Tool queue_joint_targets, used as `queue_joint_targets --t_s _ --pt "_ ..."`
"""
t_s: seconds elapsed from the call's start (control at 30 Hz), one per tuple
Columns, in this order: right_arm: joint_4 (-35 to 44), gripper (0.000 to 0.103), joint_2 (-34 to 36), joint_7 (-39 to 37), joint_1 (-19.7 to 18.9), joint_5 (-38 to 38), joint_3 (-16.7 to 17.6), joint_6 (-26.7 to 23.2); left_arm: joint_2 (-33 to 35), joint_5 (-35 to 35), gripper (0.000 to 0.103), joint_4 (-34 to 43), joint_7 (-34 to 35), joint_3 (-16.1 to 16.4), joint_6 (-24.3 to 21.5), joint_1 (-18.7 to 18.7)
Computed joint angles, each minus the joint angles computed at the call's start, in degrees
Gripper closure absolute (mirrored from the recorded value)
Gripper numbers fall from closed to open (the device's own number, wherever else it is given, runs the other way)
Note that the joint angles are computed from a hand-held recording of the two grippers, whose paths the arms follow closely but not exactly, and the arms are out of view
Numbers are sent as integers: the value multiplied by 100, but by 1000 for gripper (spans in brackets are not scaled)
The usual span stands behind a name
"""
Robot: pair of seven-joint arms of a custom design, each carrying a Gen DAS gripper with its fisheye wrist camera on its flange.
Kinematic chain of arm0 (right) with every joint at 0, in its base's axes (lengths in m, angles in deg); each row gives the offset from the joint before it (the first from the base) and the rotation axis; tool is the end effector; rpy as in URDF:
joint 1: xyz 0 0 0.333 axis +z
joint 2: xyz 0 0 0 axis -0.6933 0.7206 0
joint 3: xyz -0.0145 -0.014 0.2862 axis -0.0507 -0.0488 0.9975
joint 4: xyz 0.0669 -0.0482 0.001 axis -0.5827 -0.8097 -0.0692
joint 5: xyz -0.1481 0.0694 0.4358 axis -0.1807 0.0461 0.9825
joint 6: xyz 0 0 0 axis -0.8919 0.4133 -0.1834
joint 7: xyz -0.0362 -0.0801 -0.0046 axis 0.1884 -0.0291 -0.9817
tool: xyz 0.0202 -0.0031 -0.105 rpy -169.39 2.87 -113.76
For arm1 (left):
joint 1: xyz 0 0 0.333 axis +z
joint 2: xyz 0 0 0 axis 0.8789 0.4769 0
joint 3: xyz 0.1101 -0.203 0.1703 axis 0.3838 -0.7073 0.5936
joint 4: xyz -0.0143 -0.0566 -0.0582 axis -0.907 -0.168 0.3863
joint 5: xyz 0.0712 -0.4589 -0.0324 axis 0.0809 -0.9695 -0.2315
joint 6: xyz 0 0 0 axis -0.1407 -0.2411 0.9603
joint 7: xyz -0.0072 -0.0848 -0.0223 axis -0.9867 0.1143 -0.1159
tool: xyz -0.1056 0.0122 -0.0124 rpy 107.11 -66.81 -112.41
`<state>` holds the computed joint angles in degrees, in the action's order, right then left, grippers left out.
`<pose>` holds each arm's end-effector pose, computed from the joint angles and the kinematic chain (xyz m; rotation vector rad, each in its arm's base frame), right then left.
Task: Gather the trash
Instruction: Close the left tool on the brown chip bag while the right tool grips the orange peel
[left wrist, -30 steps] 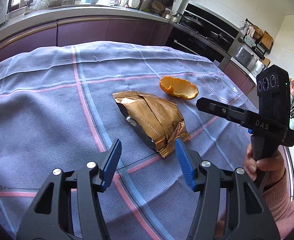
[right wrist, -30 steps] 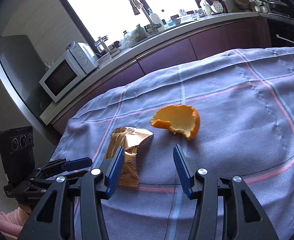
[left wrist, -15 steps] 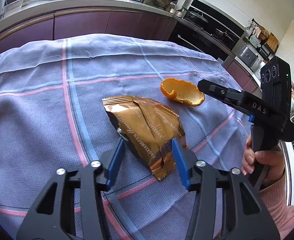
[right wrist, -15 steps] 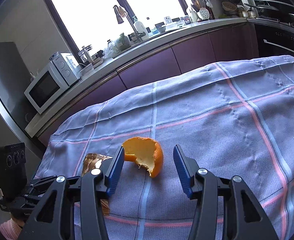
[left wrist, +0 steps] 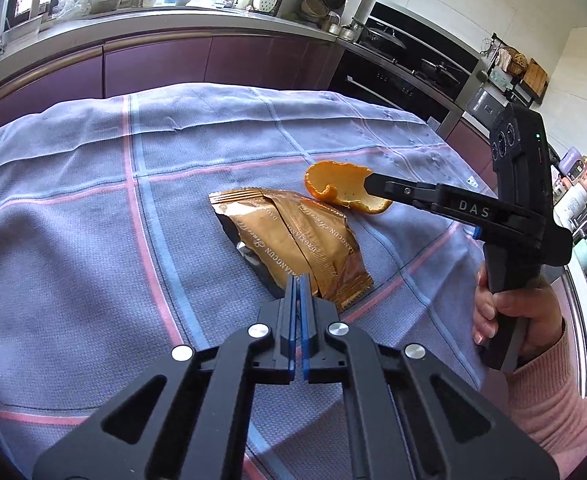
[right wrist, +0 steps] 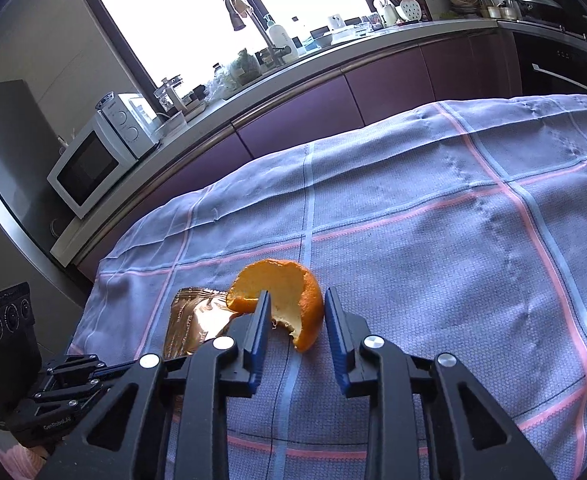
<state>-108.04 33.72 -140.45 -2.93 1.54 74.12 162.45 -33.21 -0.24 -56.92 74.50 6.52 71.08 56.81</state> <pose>0.5653 0.4675 0.2485 -1.2570 1.9104 -0.4311 0.6244 -0.2845 0.2630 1.1301 -2.6251 1.1851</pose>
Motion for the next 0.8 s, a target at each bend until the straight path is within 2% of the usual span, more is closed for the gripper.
queue_joint_targets --t_s 0.03,0.13,0.17,0.27,0.37,0.47,0.63,0.67,0.8 --pt "-6 90 3 -23 -14 31 11 23 -17 -19 100 -8 2 -4 -57 22" --pt "-6 91 16 17 -1 56 -6 85 -69 -82 82 -70 103 5 -92 39" --pt "-3 91 17 99 23 2 -31 118 -61 -62 72 -59 64 22 -141 30" --pt "-14 92 16 368 63 -211 -68 248 2 67 69 -5 -51 66 -174 -28" --pt "69 92 106 481 46 -307 -35 433 133 306 67 133 -374 112 -416 -45" --pt "192 92 230 176 26 -87 28 523 201 220 67 195 -399 48 -449 23" --pt "298 92 329 -53 170 123 -114 671 172 64 80 126 -325 -17 -106 38" --pt "309 93 339 -77 207 151 -152 682 163 38 90 105 -278 -31 -4 37" --pt "353 93 366 48 364 86 -314 730 -27 -257 99 -86 149 -121 216 122"
